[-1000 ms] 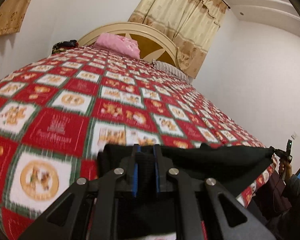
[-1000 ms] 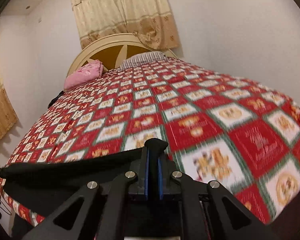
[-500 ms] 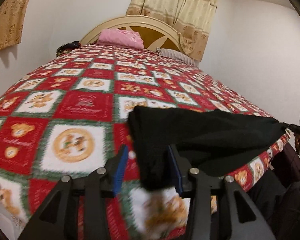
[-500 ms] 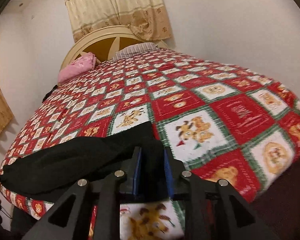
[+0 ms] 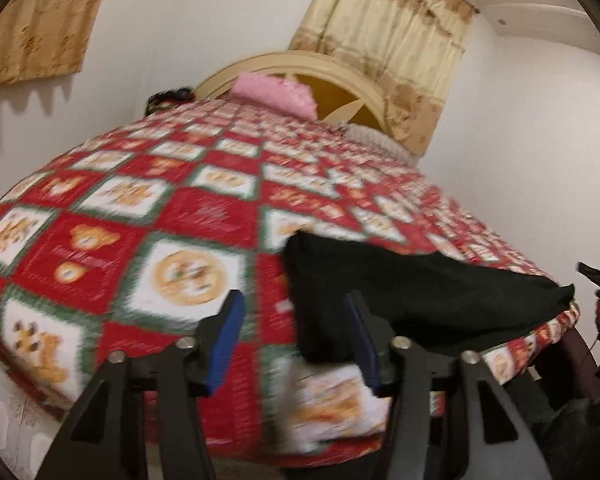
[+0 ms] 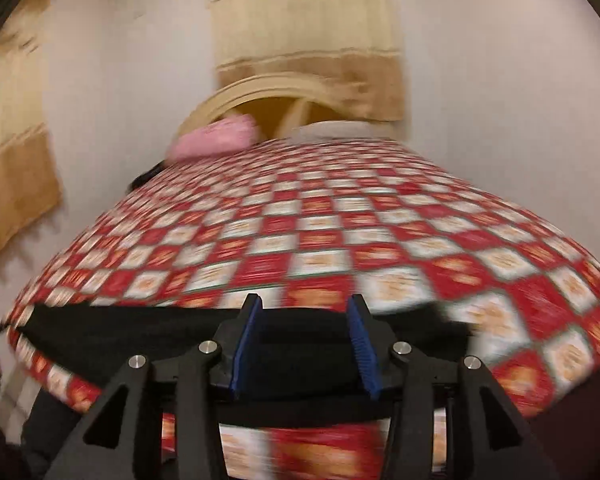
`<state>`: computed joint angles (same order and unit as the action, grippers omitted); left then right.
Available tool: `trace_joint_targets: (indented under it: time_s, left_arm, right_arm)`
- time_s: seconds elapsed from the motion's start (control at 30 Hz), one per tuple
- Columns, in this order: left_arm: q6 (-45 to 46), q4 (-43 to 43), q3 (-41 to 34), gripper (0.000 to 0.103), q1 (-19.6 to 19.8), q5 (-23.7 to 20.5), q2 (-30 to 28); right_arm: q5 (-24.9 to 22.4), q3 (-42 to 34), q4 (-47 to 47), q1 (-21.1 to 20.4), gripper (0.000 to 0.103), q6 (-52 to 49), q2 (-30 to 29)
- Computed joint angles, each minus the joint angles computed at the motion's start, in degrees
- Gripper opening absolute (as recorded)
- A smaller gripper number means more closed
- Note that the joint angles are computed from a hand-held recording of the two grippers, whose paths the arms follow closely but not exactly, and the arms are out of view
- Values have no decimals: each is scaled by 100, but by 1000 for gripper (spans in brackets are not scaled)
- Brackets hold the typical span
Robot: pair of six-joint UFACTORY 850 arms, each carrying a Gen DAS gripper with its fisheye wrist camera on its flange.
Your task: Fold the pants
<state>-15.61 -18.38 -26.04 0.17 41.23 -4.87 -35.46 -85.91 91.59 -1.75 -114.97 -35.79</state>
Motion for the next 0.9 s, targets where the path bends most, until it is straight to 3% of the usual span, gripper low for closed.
trace_joint_targets:
  time_s: [0.1, 0.27, 0.43, 0.6, 0.7, 0.9]
  left_arm:
    - [179, -42, -217, 63, -226, 61, -125]
    - [127, 116, -669, 63, -275, -177, -516]
    - [456, -279, -880, 63, -316, -402, -789]
    - [523, -446, -774, 64, -373, -227, -842]
    - [645, -796, -783, 79, -353, -263, -867]
    - [109, -353, -772, 79, -241, -217, -951]
  right_arm:
    - [-16, 397, -273, 558, 46, -371, 176]
    - [-108, 905, -1023, 1545, 46, -778, 206]
    - [370, 1382, -755, 2174, 46, -2013, 212]
    - [929, 1338, 80, 2392, 46, -2891, 30]
    - [1022, 1154, -708, 2427, 46, -2196, -119]
    - [1219, 1378, 137, 2478, 46, -3250, -45]
